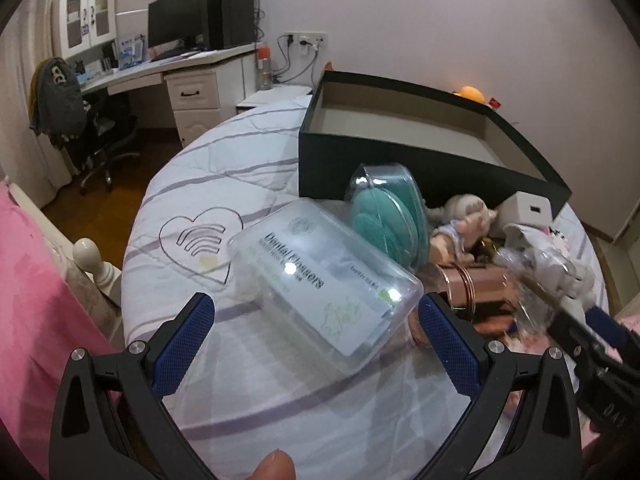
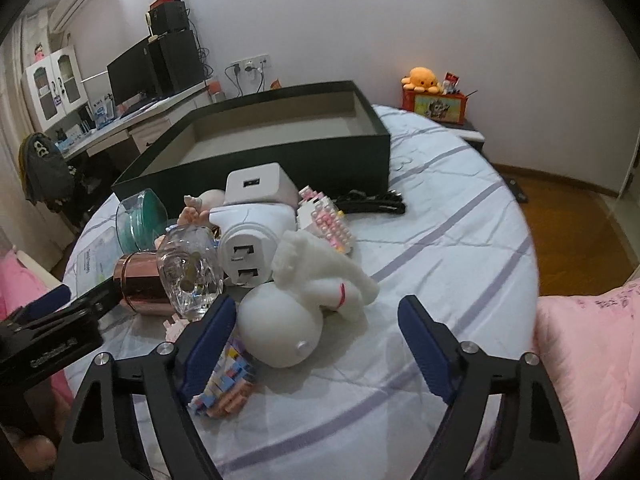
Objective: Organize rigid objects
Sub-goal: 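Grasp the clear Dental Flossers case with the left tool while the right tool grasps the white figurine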
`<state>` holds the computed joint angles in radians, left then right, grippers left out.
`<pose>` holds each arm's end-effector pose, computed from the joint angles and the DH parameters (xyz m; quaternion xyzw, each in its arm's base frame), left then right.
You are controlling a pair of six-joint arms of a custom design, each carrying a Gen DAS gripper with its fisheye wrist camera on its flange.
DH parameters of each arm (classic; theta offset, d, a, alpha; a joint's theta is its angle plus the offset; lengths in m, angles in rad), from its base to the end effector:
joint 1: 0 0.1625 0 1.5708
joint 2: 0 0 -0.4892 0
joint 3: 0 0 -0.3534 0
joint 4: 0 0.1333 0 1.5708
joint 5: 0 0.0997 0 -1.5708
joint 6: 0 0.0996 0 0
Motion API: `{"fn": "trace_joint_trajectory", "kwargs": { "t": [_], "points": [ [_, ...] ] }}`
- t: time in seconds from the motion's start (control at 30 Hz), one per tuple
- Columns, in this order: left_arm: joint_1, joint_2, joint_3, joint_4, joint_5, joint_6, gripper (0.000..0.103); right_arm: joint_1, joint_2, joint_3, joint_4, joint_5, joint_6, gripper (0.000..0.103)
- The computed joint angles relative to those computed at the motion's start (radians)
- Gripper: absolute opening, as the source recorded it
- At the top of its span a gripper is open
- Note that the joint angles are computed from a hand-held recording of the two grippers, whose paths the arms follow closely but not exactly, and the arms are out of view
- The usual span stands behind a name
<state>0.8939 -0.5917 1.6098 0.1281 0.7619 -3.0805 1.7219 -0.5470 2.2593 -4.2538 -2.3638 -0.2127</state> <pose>-0.1713 -0.5410 0.0309 0.2468 0.8681 -0.3012 0.3079 0.1342 -0.4671 0.1099 -0.0296 -0.8350 0.4196 0.3547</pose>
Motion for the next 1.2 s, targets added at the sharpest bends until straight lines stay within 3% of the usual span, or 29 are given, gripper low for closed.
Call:
{"fn": "trace_joint_trajectory", "kwargs": {
  "t": [0.1,0.23,0.33,0.43,0.53,0.7,0.73,0.77,1.03,1.17,1.2],
  "points": [
    [0.015,-0.006,-0.001,-0.034,0.018,0.01,0.103,-0.01,-0.001,-0.019,0.045,0.004,0.011,0.071],
    [0.042,0.004,-0.035,-0.009,0.012,0.026,0.103,-0.026,-0.009,-0.023,0.063,0.031,0.025,0.066],
    [0.063,0.021,-0.075,0.058,0.026,0.028,0.103,-0.033,-0.014,-0.017,0.059,0.049,0.021,0.066],
    [0.05,0.031,-0.081,0.046,-0.022,0.059,0.103,-0.041,-0.024,-0.01,0.058,0.073,0.041,0.066],
    [0.041,0.067,-0.126,0.114,-0.062,0.037,0.103,-0.043,-0.022,-0.018,0.061,0.068,0.04,0.066],
    [0.069,0.027,-0.111,0.098,0.042,0.031,0.1,-0.046,-0.01,-0.027,0.044,0.073,0.013,0.065],
    [0.071,0.023,-0.107,0.096,0.042,0.041,0.09,-0.048,-0.011,-0.019,0.036,0.082,0.014,0.065],
    [0.07,0.021,-0.103,0.094,0.033,0.048,0.088,-0.051,-0.012,-0.01,0.026,0.09,0.015,0.065],
    [0.076,-0.005,-0.08,0.102,0.077,0.069,0.078,-0.061,-0.038,0.039,0.02,0.116,0.052,0.065],
    [0.078,0.01,-0.114,0.146,0.052,0.03,0.079,-0.059,-0.049,0.045,0.044,0.102,0.086,0.065],
    [0.078,0.02,-0.129,0.157,0.041,0.021,0.084,-0.06,-0.051,0.041,0.058,0.099,0.095,0.065]
  ]
}}
